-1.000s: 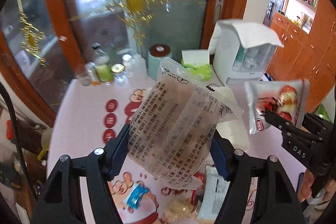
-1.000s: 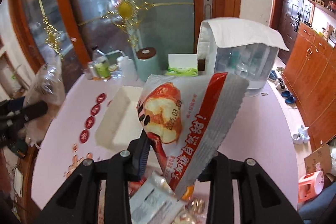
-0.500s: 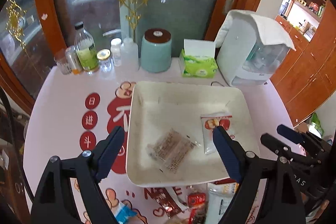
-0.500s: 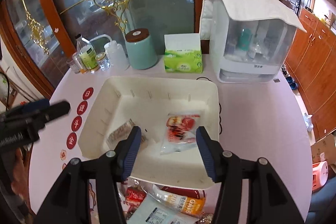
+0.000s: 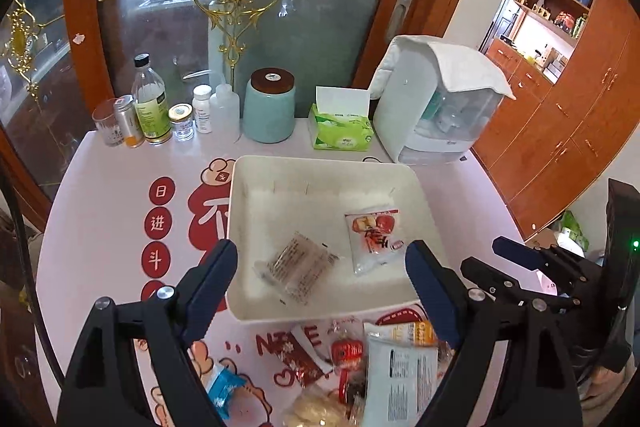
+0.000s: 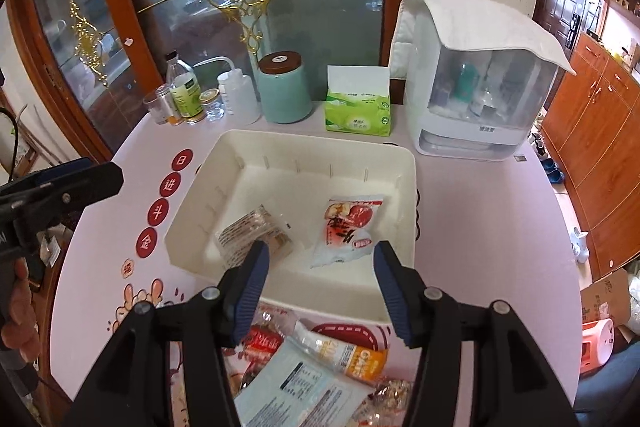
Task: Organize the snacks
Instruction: 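Grasp the blue candy with the left tool while the right tool grasps the pale blue bag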
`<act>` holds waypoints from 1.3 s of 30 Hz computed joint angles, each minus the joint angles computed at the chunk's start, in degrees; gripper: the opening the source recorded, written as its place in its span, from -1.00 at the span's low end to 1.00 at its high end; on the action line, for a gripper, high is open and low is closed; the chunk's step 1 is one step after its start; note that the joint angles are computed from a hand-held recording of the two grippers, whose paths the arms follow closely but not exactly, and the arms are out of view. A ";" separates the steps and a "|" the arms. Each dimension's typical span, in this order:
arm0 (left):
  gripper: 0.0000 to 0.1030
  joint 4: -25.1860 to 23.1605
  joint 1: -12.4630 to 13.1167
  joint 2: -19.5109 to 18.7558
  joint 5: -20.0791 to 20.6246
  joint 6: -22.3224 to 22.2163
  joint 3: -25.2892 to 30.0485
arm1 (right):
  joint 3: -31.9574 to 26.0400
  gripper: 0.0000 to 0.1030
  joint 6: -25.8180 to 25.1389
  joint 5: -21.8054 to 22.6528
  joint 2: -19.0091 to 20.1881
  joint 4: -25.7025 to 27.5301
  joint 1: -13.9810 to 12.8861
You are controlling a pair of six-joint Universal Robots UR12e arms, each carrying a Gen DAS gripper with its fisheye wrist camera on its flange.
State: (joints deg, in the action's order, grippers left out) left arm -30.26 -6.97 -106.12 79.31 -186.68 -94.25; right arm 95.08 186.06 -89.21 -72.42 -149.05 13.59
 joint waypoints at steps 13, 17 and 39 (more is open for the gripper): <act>0.68 -0.52 1.23 9.95 1.79 6.89 -8.47 | 8.09 0.44 -0.16 -0.60 -8.10 -3.28 2.52; 0.70 -0.86 2.30 12.30 0.75 9.54 -11.19 | 9.61 0.43 -0.17 -2.53 -9.64 -2.05 3.77; 0.73 -2.70 4.70 5.44 3.38 18.87 -18.49 | 17.94 0.43 20.30 -2.85 -8.85 3.45 3.45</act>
